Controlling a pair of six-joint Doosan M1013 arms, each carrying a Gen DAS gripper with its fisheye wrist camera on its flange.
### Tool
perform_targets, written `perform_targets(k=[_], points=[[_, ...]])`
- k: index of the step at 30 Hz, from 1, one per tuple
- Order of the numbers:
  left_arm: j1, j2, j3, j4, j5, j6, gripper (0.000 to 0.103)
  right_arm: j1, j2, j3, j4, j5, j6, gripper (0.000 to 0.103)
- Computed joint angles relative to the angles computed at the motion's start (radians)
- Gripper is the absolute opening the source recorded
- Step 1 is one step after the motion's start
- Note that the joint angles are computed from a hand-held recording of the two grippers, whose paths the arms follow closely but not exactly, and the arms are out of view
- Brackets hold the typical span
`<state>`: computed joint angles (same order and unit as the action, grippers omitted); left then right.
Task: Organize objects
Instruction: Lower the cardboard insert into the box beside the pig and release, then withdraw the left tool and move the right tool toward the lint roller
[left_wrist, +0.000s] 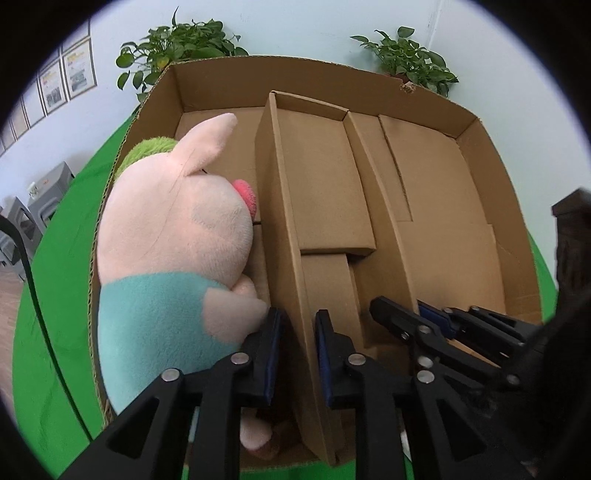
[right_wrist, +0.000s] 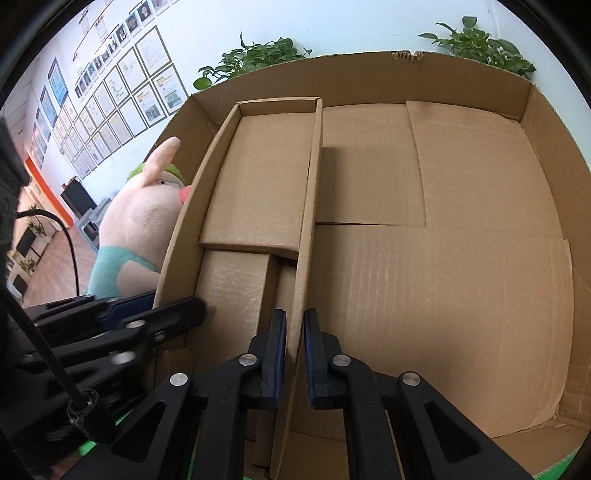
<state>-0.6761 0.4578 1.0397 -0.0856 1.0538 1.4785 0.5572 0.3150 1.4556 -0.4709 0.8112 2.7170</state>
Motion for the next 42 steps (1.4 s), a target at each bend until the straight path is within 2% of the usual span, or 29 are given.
perform_targets(k=[10, 15, 17, 19, 22, 24, 26, 30, 31, 33, 35, 36, 38, 42], points=[[0.006, -0.122, 0.15, 0.081, -0.136, -0.029, 0.02, 0.024, 0.079, -0.092, -0.081, 0.146, -0.041, 0.007], [0.014, -0.164, 0.206, 0.109, -0.173, -0.069, 0.02, 0.036, 0.122, -0.155, -0.099, 0.234, -0.077, 0.007], [0.014, -0.173, 0.22, 0.122, -0.181, -0.083, 0.02, 0.036, 0.127, -0.165, -0.081, 0.237, -0.087, 0.011], [0.011, -0.18, 0.233, 0.145, -0.183, -0.108, 0.02, 0.027, 0.119, -0.155, -0.044, 0.206, -0.086, 0.012], [0.006, -0.196, 0.259, 0.186, -0.206, -0.164, 0.03, 0.023, 0.108, -0.139, -0.022, 0.171, -0.072, 0.014], [0.003, -0.211, 0.281, 0.21, -0.232, -0.189, 0.042, 0.023, 0.101, -0.129, -0.032, 0.148, -0.062, 0.026], [-0.002, -0.226, 0.301, 0.246, -0.26, -0.22, 0.05, 0.027, 0.088, -0.114, -0.063, 0.116, -0.029, 0.055], [-0.014, -0.268, 0.35, 0.311, -0.363, -0.273, 0.068, 0.045, 0.053, -0.081, -0.149, 0.065, 0.048, 0.07], [-0.015, -0.283, 0.369, 0.31, -0.408, -0.274, 0.069, 0.05, 0.037, -0.064, -0.169, 0.056, 0.068, 0.077], [-0.015, -0.317, 0.415, 0.295, -0.522, -0.25, 0.083, 0.071, 0.009, -0.04, -0.181, 0.03, 0.117, 0.084], [-0.033, -0.348, 0.457, 0.431, -0.6, -0.344, 0.084, 0.063, -0.066, 0.059, -0.134, -0.065, 0.152, 0.088], [-0.046, -0.36, 0.475, 0.533, -0.621, -0.414, 0.084, 0.072, -0.085, 0.086, -0.129, -0.081, 0.181, 0.09], [-0.061, -0.368, 0.485, 0.612, -0.622, -0.459, 0.084, 0.116, -0.133, 0.144, -0.188, -0.018, 0.301, 0.091], [-0.083, -0.382, 0.501, 0.613, -0.615, -0.489, 0.084, 0.183, -0.151, 0.152, -0.275, 0.186, 0.444, 0.091]])
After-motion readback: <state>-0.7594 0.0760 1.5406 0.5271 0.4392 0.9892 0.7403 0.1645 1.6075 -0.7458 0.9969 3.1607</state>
